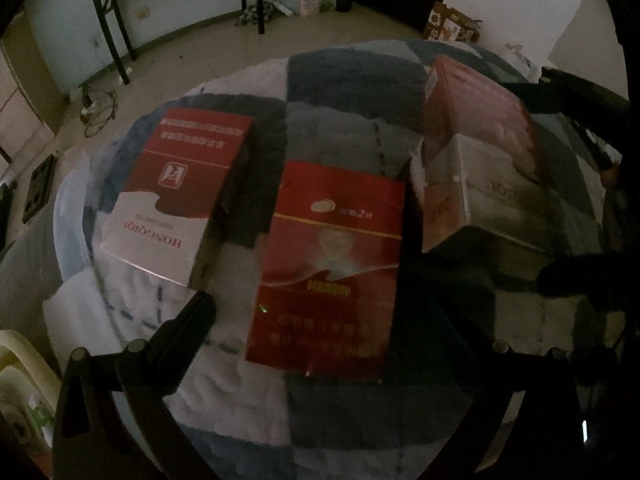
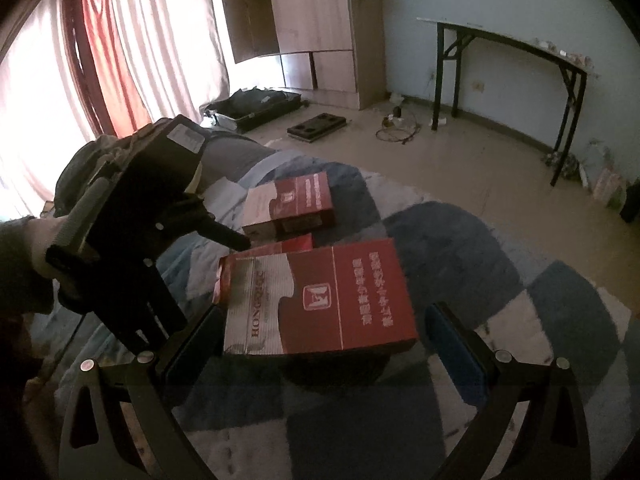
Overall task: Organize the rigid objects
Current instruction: 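Move both tools back toward the remaining red boxes on the rug, then grasp the red Diamond box with the left gripper while the right gripper grasps the red-white Hongqiqu box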
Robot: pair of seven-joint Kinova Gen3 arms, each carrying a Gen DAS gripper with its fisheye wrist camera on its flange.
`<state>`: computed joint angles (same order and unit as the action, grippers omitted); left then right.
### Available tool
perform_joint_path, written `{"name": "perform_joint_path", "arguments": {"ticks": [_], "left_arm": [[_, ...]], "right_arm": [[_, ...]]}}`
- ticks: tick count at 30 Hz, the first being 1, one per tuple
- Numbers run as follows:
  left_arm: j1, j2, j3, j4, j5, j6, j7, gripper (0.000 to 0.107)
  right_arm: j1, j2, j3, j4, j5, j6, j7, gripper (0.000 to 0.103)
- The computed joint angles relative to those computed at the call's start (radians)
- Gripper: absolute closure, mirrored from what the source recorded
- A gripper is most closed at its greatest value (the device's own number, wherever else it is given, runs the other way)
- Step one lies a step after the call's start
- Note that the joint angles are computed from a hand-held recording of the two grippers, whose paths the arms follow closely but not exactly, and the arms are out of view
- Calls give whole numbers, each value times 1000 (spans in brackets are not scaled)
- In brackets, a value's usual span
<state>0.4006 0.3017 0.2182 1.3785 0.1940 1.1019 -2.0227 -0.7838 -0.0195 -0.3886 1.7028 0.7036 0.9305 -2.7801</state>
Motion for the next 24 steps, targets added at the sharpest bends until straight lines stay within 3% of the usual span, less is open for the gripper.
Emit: {"name": "perform_joint_path", "arguments": {"ticks": [9,11,12,13,18,21,24], "left_arm": [[-5,-8,-1,27,15,-44,16,7],[-7,-22,-6,44,10,-63,24,26],[-11,-30,-6,53,7,-74,16,43],[-5,-38,-15,59,2,-83,7,47],[-15,-56,-15,56,-19,-53,41,48],[-54,-86,-12,47,3,-21,68,49],[-71,-168,-55,77,32,-50,82,49]], "right_arm": [[-33,45,14,-25,24,26,-25,1],[-47,44,15,-12,68,21,-69,11],[-55,44,14,-8,88,27,-91,12],[-59,44,14,-3,98,26,-103,12],[-93,27,-6,33,169,44,-206,12],[-122,8,-43,42,229,116,-293,12],[-147,-7,-78,37,253,204,-351,12]]}}
